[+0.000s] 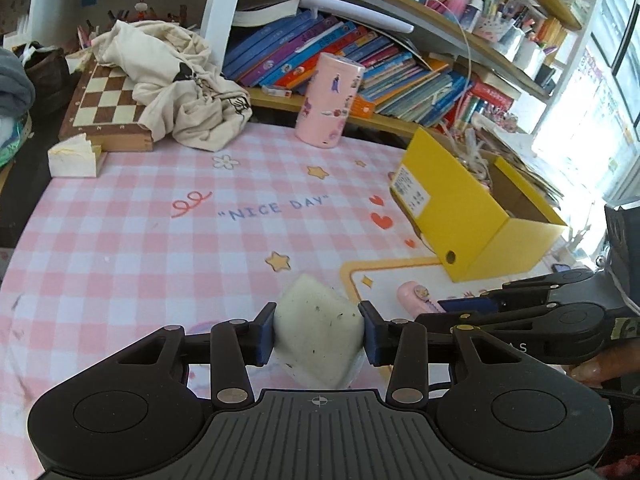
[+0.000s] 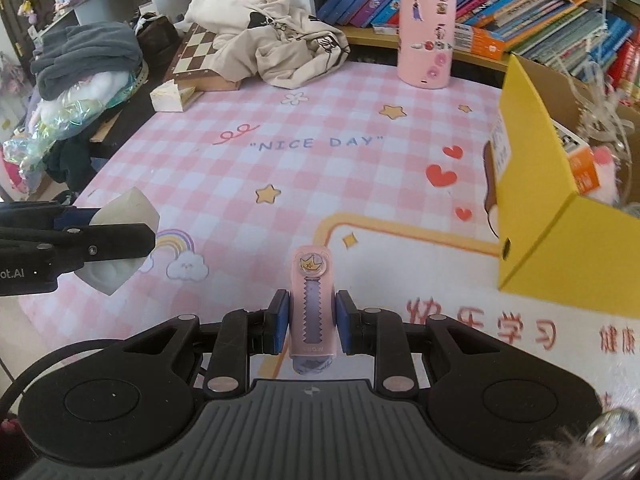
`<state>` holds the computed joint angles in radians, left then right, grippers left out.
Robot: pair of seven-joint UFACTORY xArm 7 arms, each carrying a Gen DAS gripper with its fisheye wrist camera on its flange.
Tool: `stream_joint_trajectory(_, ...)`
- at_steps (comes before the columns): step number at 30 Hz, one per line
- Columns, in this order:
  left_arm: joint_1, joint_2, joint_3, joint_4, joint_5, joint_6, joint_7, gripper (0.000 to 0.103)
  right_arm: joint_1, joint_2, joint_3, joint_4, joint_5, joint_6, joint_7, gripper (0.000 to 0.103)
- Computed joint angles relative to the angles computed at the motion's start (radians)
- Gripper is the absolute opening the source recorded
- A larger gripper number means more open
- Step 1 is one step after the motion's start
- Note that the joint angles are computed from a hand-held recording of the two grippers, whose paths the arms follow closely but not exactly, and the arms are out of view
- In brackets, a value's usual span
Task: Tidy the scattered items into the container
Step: 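Carry the white cube and pink stick with both grippers toward the yellow box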
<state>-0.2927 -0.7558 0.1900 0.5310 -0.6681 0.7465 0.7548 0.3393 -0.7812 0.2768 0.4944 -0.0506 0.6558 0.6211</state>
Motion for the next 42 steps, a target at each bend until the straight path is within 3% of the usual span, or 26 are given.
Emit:
stream_joint_trajectory(21,0.005,-0.091,0.01,-0.044,-0.013,0.121,0.031,0.04,0.044,-0.174,0.055,-0.04,0.003,0.207,0.137,0.023)
stream_joint_trajectory(42,-0.131,-0.046,-0.094,-0.028,-0.083,0.101,0.046,0.039,0.035,-0.511,0.025,-0.155,0.022,0.458,0.18,0.023)
